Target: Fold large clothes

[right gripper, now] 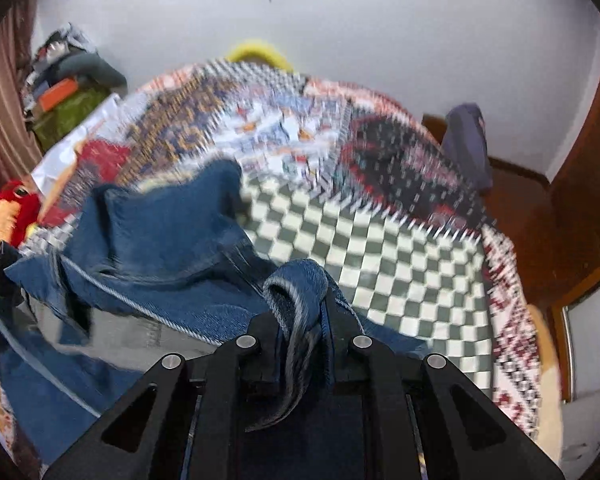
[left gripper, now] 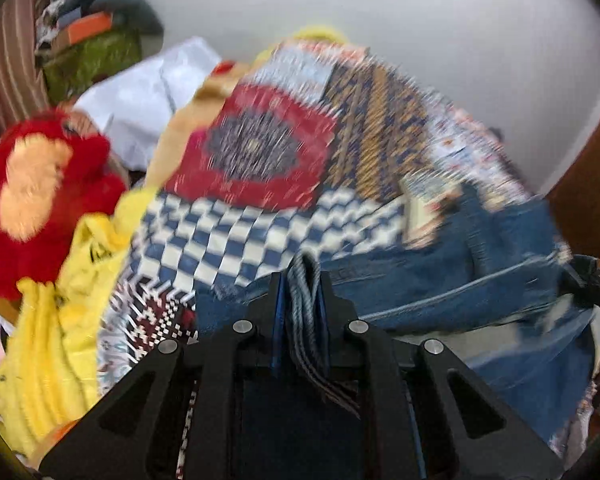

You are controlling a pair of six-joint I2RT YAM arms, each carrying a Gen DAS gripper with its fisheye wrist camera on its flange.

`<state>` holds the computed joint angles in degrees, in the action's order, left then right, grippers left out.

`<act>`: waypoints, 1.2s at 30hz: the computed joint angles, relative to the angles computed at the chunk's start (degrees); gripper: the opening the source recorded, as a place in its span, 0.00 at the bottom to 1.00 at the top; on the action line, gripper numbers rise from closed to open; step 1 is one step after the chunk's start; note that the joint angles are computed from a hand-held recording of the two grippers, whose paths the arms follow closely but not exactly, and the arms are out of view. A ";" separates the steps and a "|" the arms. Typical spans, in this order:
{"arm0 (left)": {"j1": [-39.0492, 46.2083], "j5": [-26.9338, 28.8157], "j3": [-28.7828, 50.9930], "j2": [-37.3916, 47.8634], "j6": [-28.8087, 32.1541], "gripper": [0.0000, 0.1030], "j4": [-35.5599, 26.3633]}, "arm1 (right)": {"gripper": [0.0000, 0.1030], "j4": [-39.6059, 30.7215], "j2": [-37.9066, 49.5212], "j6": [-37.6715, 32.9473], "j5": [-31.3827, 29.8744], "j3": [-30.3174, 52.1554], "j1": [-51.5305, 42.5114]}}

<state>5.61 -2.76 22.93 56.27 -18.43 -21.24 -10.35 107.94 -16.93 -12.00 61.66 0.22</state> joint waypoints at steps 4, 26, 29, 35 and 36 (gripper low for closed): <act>5.61 4.31 -3.73 5.11 2.12 0.19 7.86 | 0.12 0.23 3.41 -1.00 -3.06 1.27 -1.51; 0.77 -0.95 4.02 -13.34 6.61 0.61 -18.96 | 0.12 -16.77 -1.17 -7.00 4.46 8.32 -3.15; -7.30 -1.45 3.07 -11.03 1.26 0.77 -15.97 | 0.12 -11.66 -3.45 -7.67 8.46 3.70 -1.39; -16.20 -6.00 4.04 10.56 -4.91 0.81 -5.16 | 0.13 -12.87 -0.67 -7.11 6.52 5.82 -2.57; -16.38 -7.78 3.81 14.40 -5.67 0.84 -2.41 | 0.13 -13.63 -0.07 -7.15 5.59 6.66 -2.88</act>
